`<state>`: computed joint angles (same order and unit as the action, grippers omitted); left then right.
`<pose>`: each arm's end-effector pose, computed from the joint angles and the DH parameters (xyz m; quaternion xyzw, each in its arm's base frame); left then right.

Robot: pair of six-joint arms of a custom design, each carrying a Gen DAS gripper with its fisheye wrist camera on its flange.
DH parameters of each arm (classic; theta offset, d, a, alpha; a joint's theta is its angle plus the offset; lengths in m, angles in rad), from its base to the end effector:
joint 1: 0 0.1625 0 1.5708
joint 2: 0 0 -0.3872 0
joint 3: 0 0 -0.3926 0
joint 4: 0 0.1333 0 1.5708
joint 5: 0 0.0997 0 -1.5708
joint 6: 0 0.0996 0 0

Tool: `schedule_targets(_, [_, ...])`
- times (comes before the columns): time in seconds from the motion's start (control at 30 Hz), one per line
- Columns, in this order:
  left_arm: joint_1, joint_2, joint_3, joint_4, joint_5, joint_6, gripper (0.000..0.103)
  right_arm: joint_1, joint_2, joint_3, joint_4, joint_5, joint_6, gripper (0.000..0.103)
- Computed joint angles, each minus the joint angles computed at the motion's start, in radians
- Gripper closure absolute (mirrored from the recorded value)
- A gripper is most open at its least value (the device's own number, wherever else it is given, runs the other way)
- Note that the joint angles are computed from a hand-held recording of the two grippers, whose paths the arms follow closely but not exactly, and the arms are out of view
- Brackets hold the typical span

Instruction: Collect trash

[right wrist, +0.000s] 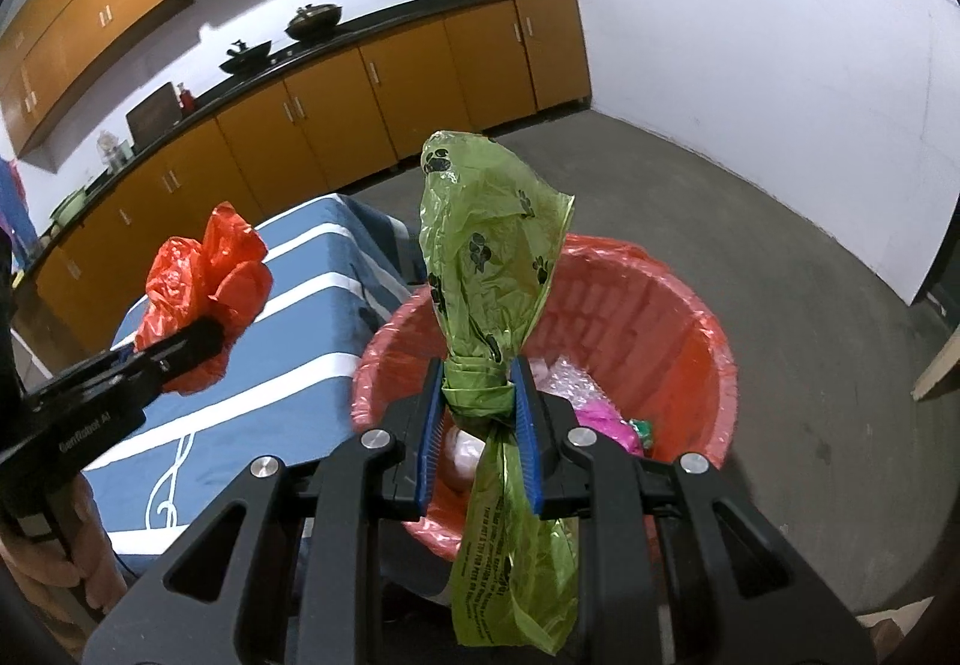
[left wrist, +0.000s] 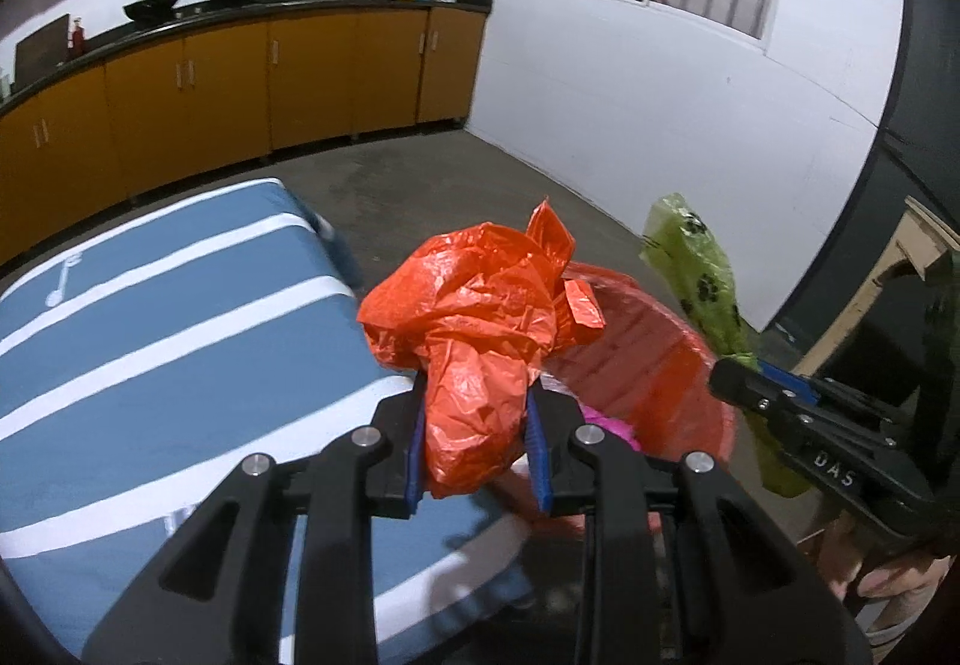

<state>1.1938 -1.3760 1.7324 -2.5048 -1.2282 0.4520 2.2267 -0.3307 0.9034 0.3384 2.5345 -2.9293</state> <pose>-0.0576 -0.5985 0.3812 0.3360 0.8841 -0.2743 0.1738 0.4386 -0.4855 -0.0305 0.0380 -0.8508 0.4448 0.2771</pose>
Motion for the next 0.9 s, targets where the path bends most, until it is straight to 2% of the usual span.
schedule_targets(0.43, [-0.011,0.083,-0.027,0.027,-0.039,-0.019,0.075,-0.038,-0.063,0.084,-0.047,-0.02,0.049,0.08])
schedule_targets(0.6, [-0.001,0.111,-0.046,0.041,-0.058,-0.018,0.069,-0.051,-0.086,0.112,-0.072,-0.041,0.046,0.08])
schedule_targets(0.7, [-0.002,0.129,-0.051,0.041,-0.059,-0.018,0.062,-0.053,-0.104,0.137,-0.094,-0.057,0.048,0.073])
schedule_targets(0.77, [-0.001,0.137,-0.051,0.038,-0.054,-0.016,0.059,-0.053,-0.115,0.153,-0.107,-0.057,0.047,0.06])
schedule_targets(0.8, [-0.001,0.139,-0.049,0.037,-0.054,-0.019,0.057,-0.054,-0.123,0.168,-0.122,-0.056,0.041,0.057])
schedule_targets(0.9, [0.006,0.142,-0.052,0.043,-0.051,-0.029,0.055,-0.049,-0.131,0.182,-0.139,-0.044,0.035,0.055])
